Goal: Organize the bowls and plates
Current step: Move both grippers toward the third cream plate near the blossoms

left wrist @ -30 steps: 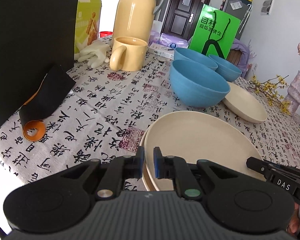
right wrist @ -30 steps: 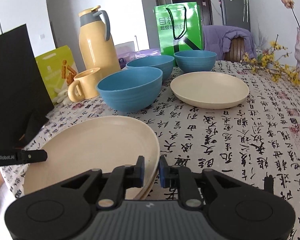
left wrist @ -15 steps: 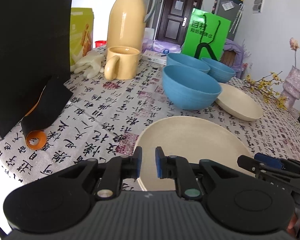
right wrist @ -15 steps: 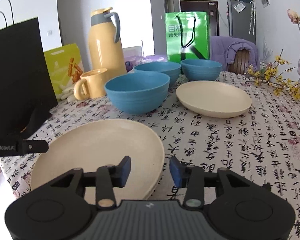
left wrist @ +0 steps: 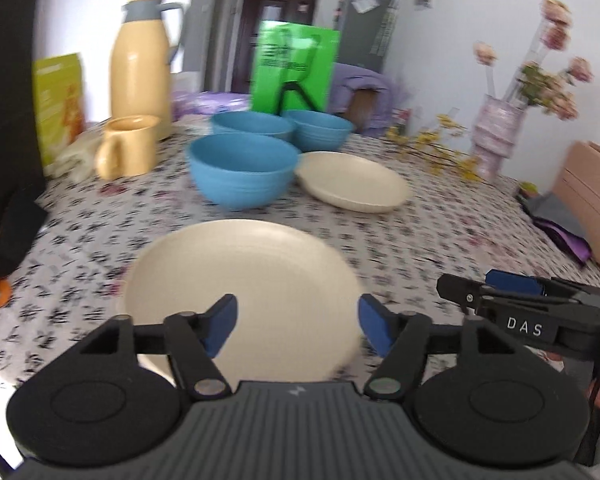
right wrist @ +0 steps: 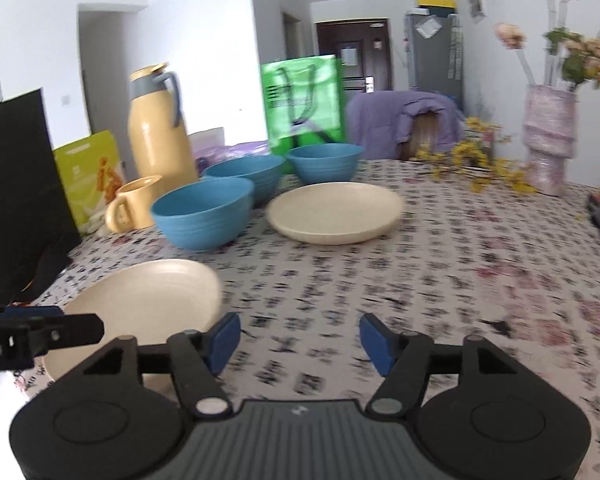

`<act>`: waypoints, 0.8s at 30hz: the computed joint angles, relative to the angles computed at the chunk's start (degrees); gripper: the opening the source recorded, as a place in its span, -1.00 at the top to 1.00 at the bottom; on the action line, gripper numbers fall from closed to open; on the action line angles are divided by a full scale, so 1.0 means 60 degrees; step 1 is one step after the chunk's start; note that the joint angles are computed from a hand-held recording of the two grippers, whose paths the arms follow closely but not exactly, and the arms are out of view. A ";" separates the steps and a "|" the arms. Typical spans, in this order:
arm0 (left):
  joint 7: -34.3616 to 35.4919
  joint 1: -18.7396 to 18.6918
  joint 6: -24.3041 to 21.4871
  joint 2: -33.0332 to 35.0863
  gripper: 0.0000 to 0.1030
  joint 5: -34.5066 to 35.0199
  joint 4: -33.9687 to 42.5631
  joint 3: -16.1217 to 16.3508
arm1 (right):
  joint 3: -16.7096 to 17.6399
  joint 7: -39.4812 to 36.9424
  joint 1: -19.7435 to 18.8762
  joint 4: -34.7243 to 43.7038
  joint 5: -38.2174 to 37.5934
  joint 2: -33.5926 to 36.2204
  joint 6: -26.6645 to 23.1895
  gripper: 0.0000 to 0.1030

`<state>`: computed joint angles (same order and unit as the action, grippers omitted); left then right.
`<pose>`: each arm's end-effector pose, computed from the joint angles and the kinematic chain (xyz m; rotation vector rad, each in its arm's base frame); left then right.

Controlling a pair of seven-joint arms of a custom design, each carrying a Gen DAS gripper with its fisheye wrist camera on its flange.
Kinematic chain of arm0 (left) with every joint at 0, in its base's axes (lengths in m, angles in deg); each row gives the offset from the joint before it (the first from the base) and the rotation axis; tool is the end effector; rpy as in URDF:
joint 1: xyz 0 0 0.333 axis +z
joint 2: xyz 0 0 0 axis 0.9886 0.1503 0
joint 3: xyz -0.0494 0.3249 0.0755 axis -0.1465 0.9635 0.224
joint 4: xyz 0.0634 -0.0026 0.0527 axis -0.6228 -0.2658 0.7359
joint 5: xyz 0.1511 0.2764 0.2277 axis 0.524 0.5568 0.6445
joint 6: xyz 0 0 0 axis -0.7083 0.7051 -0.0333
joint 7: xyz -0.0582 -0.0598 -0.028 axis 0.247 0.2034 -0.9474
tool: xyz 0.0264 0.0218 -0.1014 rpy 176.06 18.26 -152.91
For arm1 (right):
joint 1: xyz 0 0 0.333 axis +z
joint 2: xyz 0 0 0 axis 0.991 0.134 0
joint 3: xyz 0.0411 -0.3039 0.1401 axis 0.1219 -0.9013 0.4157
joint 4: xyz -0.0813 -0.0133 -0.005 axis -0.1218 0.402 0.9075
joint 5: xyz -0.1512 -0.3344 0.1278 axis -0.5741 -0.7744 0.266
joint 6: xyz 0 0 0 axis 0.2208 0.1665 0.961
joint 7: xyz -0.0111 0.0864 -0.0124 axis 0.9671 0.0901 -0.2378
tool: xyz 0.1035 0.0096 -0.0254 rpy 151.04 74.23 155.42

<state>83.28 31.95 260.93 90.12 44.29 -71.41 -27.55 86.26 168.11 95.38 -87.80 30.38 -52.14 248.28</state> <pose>0.5507 -0.2407 0.4329 -1.6117 1.8088 -1.0828 0.5745 0.1210 0.4042 -1.5915 1.5398 -0.7151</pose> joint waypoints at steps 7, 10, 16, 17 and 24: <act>0.0075 -0.0072 -0.0003 0.0177 -0.46 0.0032 0.0214 -0.0642 | -0.0193 0.0053 -0.0452 -0.1396 0.0193 -0.0825 0.0677 -0.58; -0.0130 -0.0803 -0.0221 0.0316 -0.46 0.0150 0.0326 -0.0032 | -0.0183 0.0306 -0.0770 -0.1830 -0.0015 -0.1045 0.0910 -0.59; -0.0708 -0.2087 -0.0485 0.0560 -0.46 0.0628 0.0466 0.1284 | -0.0177 0.0948 -0.1213 -0.2154 -0.0527 -0.1107 0.1212 -0.60; -0.0821 -0.2287 -0.0527 0.0610 -0.46 0.0710 0.0486 0.1512 | -0.0172 0.1058 -0.1271 -0.2178 -0.0643 -0.1104 0.1258 -0.60; -0.1598 -0.2688 -0.0744 0.0778 -0.46 0.1444 0.0577 0.2084 | -0.0156 0.1570 -0.1501 -0.2084 -0.1235 -0.0955 0.1283 -0.61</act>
